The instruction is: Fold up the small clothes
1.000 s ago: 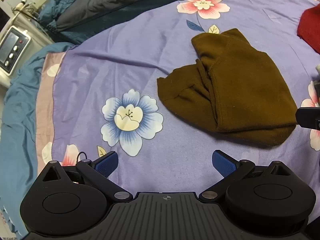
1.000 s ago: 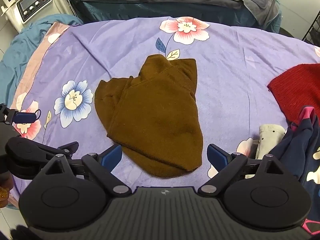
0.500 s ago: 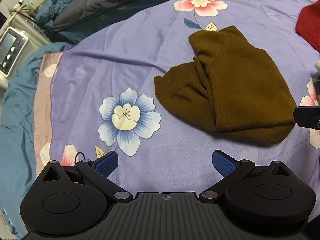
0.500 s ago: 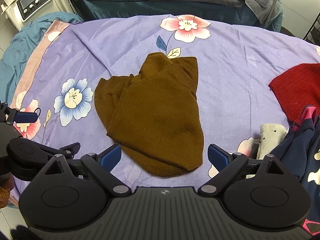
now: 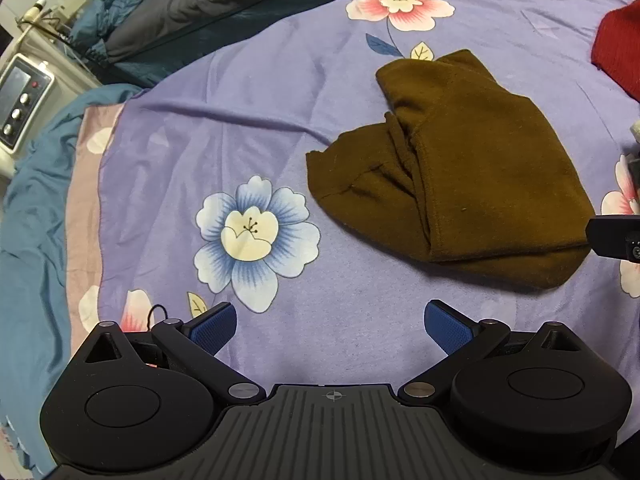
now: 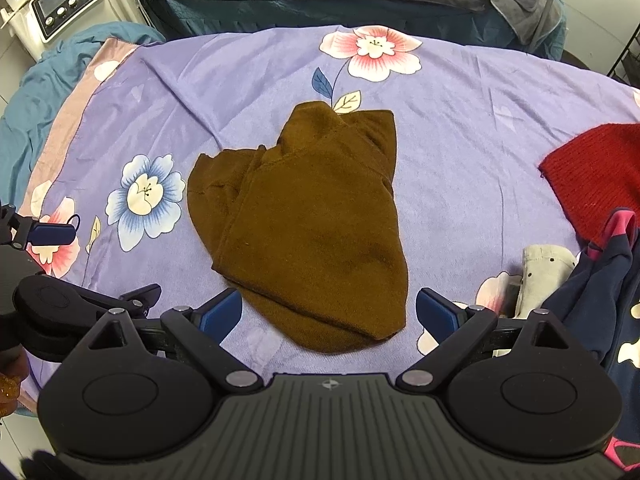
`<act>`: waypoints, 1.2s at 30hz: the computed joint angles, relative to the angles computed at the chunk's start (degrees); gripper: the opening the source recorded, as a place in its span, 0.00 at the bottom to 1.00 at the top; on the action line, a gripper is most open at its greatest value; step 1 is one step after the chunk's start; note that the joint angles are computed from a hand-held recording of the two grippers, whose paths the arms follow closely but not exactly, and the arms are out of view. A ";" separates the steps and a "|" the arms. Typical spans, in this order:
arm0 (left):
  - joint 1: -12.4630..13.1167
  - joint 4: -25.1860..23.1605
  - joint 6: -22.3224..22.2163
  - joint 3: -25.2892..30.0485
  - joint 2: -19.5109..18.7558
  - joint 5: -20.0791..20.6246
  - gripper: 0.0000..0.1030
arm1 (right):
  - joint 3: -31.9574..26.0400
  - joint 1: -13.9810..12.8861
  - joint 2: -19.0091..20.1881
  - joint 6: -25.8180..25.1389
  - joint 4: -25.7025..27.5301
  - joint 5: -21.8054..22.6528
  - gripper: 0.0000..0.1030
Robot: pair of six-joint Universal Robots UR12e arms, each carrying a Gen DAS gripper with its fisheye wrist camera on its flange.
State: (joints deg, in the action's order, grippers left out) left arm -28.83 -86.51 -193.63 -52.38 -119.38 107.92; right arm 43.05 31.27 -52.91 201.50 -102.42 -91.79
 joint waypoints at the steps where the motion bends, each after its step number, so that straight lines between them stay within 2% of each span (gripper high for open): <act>1: 0.02 0.10 -0.07 -0.04 0.02 -0.08 1.00 | -0.46 0.02 0.19 -0.03 0.76 0.17 0.92; 4: 0.10 0.23 -0.51 -0.21 0.06 -0.42 1.00 | -1.16 -0.02 0.54 -0.36 1.56 0.73 0.92; 12: 0.54 -0.10 -0.79 -0.65 0.04 -0.49 1.00 | -1.30 0.10 0.96 -1.25 1.15 -1.21 0.92; 17: 1.32 2.28 -1.63 -2.64 0.81 -1.13 1.00 | -1.57 -0.13 1.30 -1.19 1.50 -1.44 0.92; 21: 1.60 2.86 -1.53 -3.16 0.74 -0.76 1.00 | -0.48 -0.10 1.24 -2.32 -2.07 -2.46 0.92; 25: 2.33 5.33 -2.91 -4.81 1.26 -2.41 1.00 | 0.22 -0.34 1.99 -3.86 -7.40 -1.38 0.92; 30: 2.71 6.65 -4.29 -6.56 1.89 -0.95 1.00 | -5.71 -0.12 7.29 -8.56 -10.28 1.51 0.84; 31: 2.79 6.59 -4.38 -6.85 2.04 -0.55 1.00 | -7.57 0.09 8.72 -8.80 -10.60 1.07 0.78; 33: 2.97 6.95 -4.94 -7.78 2.54 0.58 1.00 | -13.60 0.84 12.64 -7.85 -7.99 -3.82 0.70; 34: 3.09 7.14 -5.36 -8.26 2.85 0.87 1.00 | -17.37 1.11 14.97 -6.93 -6.25 -6.41 0.68; 36: 3.37 7.12 -6.34 -9.14 3.47 1.18 1.00 | -21.42 1.36 17.98 -6.40 -5.78 -10.35 0.68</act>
